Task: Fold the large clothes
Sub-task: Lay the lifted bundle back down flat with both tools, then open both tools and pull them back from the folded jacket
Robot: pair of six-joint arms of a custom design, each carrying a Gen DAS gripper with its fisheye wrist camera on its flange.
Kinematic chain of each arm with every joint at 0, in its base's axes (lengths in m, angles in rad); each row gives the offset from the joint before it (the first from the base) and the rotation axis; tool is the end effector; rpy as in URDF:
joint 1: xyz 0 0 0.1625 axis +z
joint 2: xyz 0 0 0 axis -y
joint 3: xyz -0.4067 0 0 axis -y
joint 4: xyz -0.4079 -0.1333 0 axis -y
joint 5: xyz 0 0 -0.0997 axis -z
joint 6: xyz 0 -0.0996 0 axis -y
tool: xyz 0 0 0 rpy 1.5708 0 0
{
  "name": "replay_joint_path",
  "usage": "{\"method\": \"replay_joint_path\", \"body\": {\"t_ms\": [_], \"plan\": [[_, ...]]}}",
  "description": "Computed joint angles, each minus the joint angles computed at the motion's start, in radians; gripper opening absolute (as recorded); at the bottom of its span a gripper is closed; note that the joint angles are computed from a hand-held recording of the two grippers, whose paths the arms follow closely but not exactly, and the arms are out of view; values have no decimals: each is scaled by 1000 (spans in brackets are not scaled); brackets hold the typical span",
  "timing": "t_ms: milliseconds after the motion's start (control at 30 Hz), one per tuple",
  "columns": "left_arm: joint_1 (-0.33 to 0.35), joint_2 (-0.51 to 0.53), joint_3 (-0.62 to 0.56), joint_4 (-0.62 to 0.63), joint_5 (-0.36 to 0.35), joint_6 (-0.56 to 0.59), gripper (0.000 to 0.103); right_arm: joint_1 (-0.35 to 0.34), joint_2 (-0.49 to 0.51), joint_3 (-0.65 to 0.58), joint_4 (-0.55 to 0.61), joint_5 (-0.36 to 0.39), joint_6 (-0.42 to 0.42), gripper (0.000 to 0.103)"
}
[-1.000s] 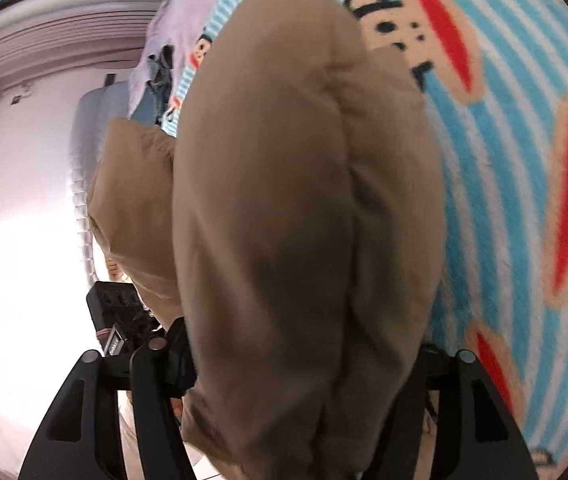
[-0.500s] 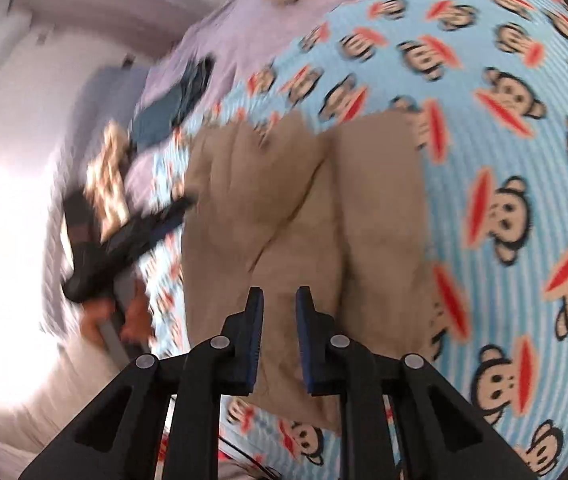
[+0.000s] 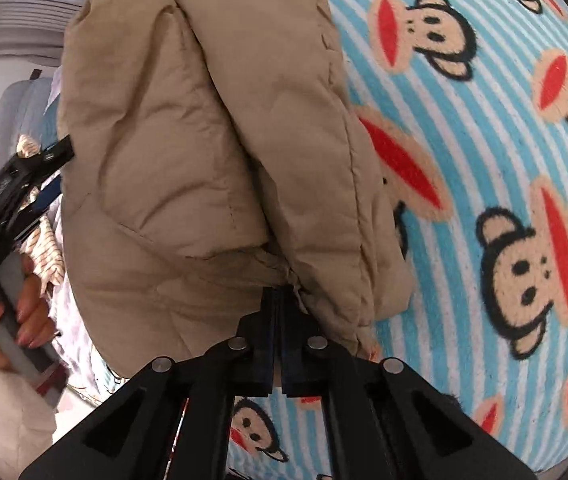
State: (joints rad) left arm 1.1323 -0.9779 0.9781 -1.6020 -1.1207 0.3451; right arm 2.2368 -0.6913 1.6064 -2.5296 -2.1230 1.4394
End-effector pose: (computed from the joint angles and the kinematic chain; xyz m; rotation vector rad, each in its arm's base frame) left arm -0.1532 -0.7428 0.4132 1.0193 2.4922 -0.0705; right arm 0.4748 -0.4731 0.0181 -1.0782 -2.6016 0.7237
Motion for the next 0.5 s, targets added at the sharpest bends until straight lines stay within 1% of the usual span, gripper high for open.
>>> {"method": "replay_joint_path", "body": {"t_ms": [100,167,233,400,500], "plan": [[-3,-17,-26,69,0,-28,76,6,-3,6,17,2,35,0],[-4,-35,-26,99,16,-41,76,1,12,-22,32,7,41,0],[-1,-54,-24,134,25,-58,76,12,0,-6,41,14,59,0],[9,-113,13,192,54,-92,76,2,-3,-45,112,36,45,0],[15,-125,11,244,66,-119,76,-9,0,-84,163,42,25,0]]}}
